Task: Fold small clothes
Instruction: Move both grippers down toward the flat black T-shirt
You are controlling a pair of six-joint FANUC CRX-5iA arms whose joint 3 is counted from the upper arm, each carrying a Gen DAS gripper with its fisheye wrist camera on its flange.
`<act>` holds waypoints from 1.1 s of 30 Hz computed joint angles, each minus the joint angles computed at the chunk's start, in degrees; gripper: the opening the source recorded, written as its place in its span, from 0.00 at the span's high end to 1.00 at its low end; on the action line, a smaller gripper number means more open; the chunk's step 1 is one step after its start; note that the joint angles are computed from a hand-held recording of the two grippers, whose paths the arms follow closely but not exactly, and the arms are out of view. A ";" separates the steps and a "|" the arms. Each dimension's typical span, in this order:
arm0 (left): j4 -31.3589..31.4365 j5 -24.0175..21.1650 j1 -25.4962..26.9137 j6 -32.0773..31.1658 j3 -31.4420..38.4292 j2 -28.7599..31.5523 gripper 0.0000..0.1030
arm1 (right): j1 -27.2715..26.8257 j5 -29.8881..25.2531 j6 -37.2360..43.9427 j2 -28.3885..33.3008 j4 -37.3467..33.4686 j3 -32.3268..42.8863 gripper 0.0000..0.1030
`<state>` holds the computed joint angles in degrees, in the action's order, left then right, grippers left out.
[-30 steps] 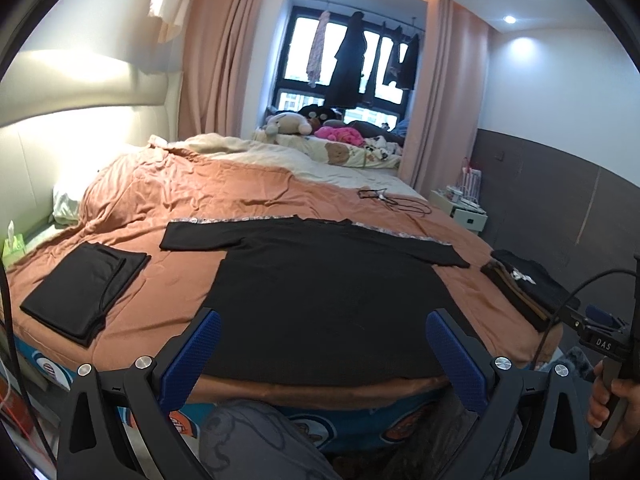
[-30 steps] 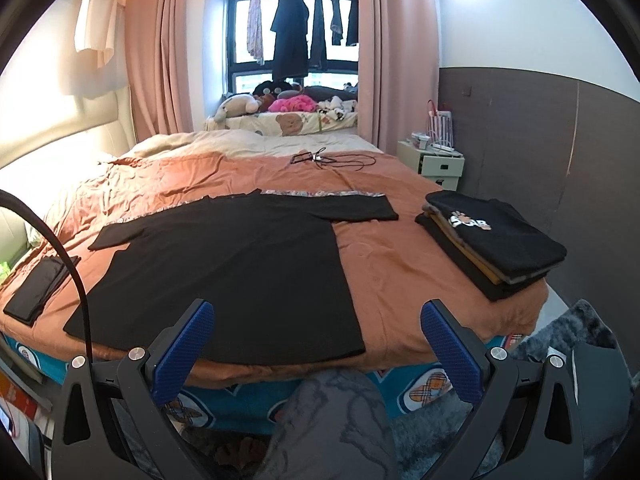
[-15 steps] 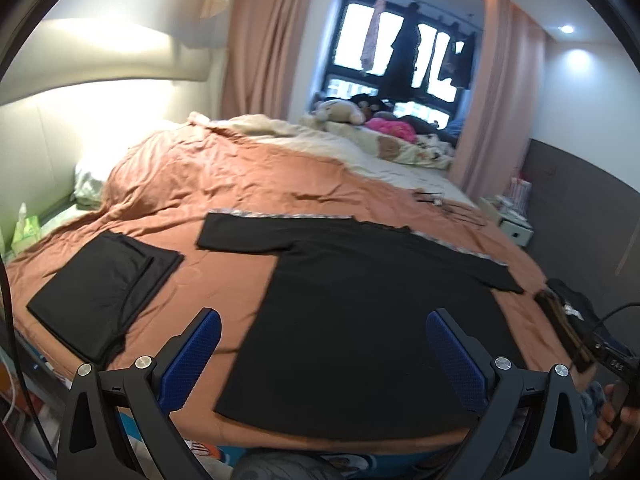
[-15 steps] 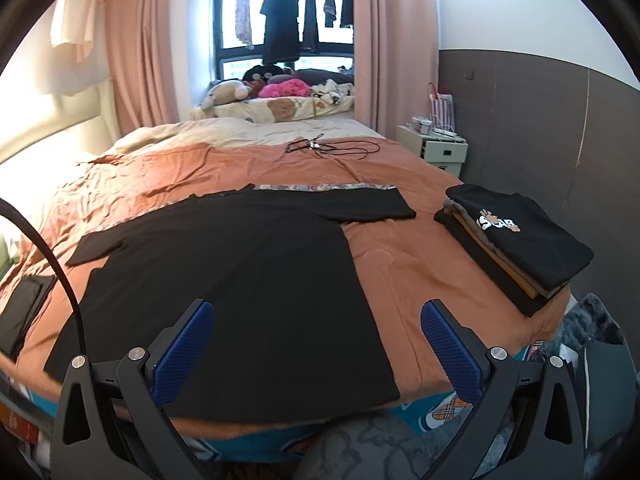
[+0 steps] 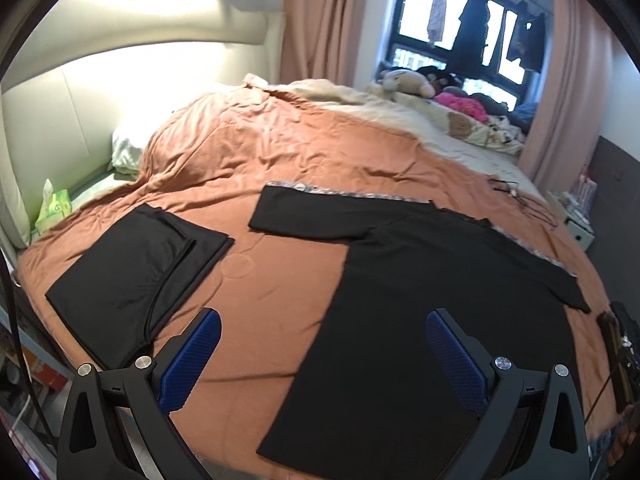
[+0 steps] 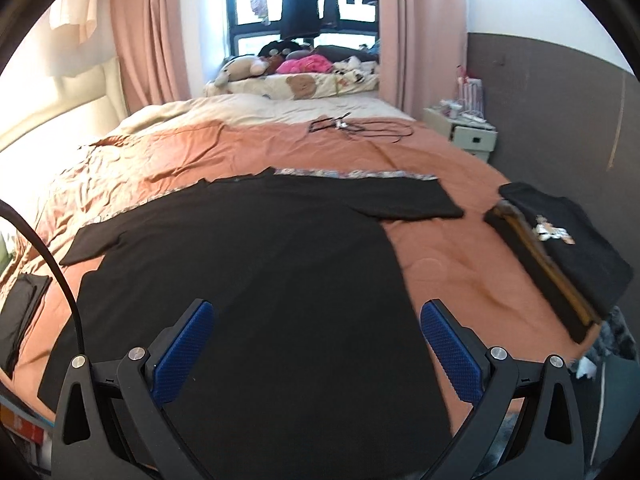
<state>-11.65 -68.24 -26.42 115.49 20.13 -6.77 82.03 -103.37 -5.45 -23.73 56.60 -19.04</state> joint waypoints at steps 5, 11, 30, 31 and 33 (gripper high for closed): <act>5.78 3.24 4.07 -2.54 -1.52 1.28 0.00 | -4.59 4.89 3.89 0.29 0.41 -0.44 0.00; 8.55 4.99 6.44 -4.15 -0.95 3.91 0.00 | -9.95 12.16 7.73 0.67 1.18 -1.79 0.00; 11.61 5.81 10.70 -7.26 4.66 13.91 0.00 | -26.96 31.96 27.66 6.89 -9.20 4.04 0.00; 13.11 6.28 11.47 -7.96 4.58 14.51 0.00 | -27.73 33.08 28.72 7.08 -10.32 4.60 0.00; 14.63 6.56 12.52 -8.71 5.13 15.81 0.01 | -29.75 36.35 30.93 7.40 -12.51 5.50 0.00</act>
